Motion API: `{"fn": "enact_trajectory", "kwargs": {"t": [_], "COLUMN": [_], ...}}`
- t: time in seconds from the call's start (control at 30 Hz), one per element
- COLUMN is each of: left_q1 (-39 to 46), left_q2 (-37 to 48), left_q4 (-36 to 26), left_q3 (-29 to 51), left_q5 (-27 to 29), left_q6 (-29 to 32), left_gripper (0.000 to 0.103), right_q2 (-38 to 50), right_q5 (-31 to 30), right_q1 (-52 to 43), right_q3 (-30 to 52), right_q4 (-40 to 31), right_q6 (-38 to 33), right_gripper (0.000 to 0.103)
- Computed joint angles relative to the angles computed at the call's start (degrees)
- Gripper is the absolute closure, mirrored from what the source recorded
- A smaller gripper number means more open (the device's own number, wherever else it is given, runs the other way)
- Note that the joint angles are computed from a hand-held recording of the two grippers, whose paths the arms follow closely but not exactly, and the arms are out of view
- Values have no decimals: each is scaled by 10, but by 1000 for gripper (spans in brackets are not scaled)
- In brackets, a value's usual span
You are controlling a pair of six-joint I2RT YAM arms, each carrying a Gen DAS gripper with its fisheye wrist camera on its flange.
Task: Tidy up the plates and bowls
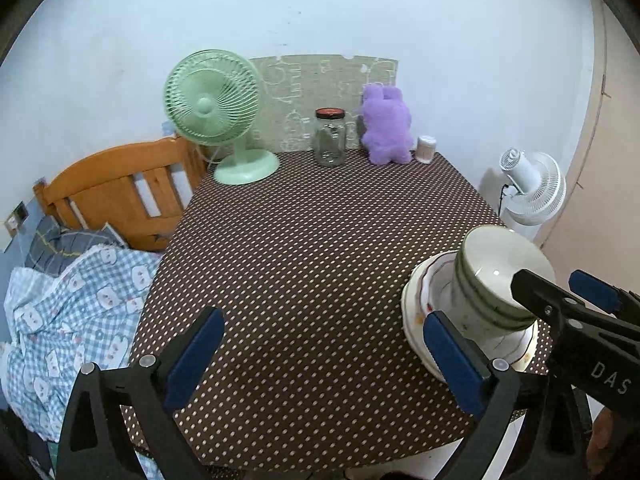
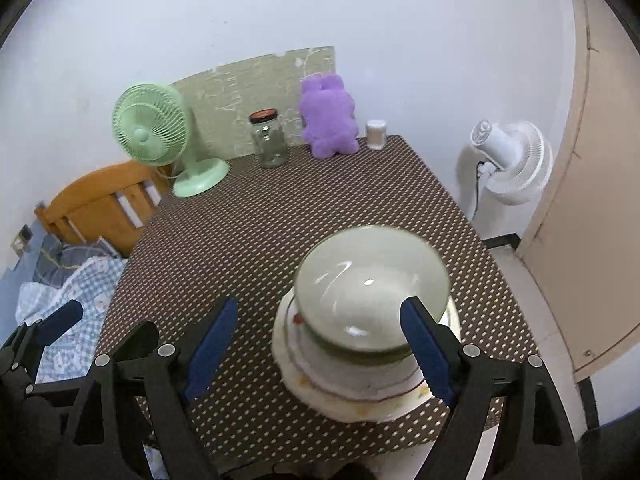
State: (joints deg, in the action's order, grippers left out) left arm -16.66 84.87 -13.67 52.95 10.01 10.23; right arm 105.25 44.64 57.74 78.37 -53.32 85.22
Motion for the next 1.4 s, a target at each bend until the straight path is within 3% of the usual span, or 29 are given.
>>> {"fn": "enact_trajectory", "kwargs": {"t": [0.2, 0.47, 0.67, 1.4], "left_q1": [13, 39, 40, 53], "left_q2": [-39, -72, -85, -87], "left_q4": [47, 55, 75, 85], "left_q3": [-64, -104, -127, -137], "left_q5": [-4, 18, 24, 35], "left_q6": [-15, -29, -26, -25], "left_gripper": [1, 1, 0, 0], "right_q2": [8, 47, 49, 61], "right_q5": [13, 29, 37, 37], "right_q1": [30, 71, 80, 85], "right_q3": [-13, 9, -2, 0], "right_q4": [6, -53, -52, -59], "right_q6": [37, 90, 107, 121], "right_gripper": [15, 15, 15, 15]}}
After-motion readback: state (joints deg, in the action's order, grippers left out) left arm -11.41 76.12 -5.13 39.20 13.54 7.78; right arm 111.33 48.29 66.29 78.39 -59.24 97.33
